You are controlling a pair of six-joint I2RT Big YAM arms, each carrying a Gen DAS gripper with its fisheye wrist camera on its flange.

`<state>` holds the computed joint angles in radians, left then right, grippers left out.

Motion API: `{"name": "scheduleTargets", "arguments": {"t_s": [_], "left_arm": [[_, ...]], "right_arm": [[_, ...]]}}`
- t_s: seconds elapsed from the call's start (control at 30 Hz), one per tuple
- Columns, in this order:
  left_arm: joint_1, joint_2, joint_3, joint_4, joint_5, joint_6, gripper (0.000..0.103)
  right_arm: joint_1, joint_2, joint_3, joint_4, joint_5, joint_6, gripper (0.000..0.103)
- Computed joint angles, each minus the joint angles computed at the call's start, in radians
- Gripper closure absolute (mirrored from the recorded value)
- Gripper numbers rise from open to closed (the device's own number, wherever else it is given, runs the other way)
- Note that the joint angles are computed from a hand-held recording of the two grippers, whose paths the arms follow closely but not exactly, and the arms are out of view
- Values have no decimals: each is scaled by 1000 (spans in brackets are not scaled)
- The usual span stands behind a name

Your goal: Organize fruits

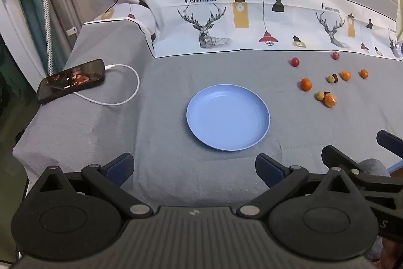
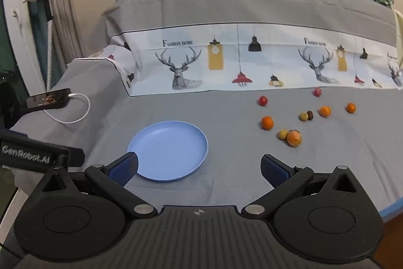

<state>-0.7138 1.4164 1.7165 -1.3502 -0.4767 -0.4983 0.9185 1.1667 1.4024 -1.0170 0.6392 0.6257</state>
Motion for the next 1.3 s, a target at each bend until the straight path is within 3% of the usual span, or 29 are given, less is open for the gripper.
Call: {"name": "scheduleTargets", "arguments": {"t_s": [0.17, 0.23, 1.3], "left_arm": [[4, 7, 3, -23, -23, 4, 0], [2, 5, -8, -22, -27, 1, 0], [2, 4, -36, -17, -16, -14, 0]], "right_arm": [[-89, -40, -34, 46, -73, -81, 1], [-134, 9, -31, 88, -114, -83, 1], [-129, 31, -23, 69, -151, -62, 1]]}}
